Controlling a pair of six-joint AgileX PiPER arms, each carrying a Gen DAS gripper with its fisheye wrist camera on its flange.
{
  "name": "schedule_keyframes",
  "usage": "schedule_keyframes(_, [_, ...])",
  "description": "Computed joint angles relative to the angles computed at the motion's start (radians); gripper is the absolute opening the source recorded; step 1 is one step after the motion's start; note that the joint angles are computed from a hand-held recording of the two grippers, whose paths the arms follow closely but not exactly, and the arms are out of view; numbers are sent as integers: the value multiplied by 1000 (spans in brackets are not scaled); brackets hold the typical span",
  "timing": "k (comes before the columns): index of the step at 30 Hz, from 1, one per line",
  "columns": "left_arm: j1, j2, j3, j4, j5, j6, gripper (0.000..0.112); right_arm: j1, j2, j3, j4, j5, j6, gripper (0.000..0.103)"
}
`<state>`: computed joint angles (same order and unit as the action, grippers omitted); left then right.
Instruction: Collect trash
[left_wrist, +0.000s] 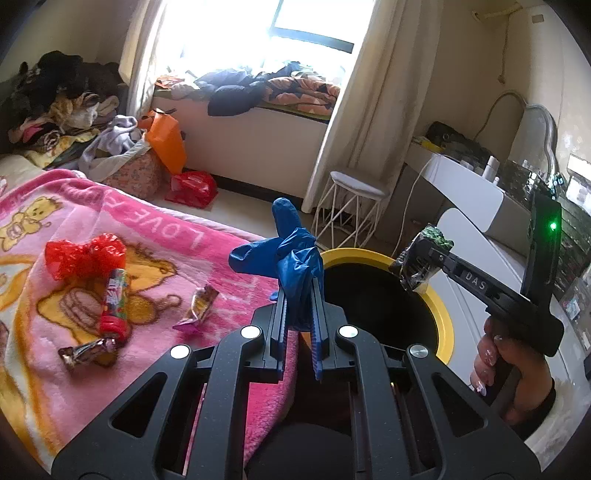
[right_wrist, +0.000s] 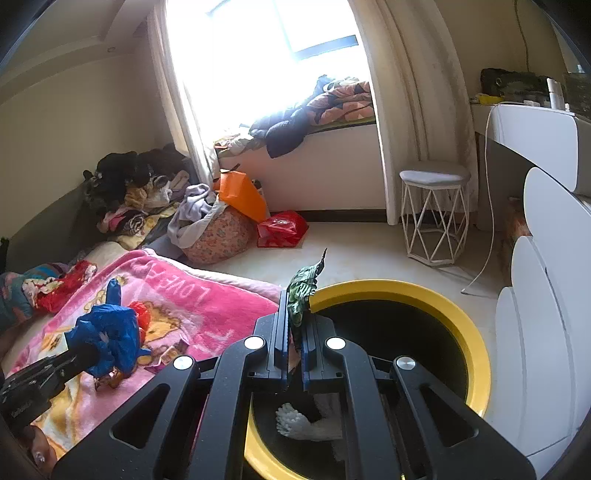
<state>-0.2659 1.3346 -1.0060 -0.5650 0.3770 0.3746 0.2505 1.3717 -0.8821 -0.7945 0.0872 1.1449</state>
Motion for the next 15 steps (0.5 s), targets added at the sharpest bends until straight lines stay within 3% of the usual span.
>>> schedule_keyframes(6, [-37,15,-2,40,-10,-36,7,-23,1,7,-31,7,31,5])
schedule_keyframes(15, [-100,42,-11,100,-25,-88,7,-72,15,12,256,-11,-259,5])
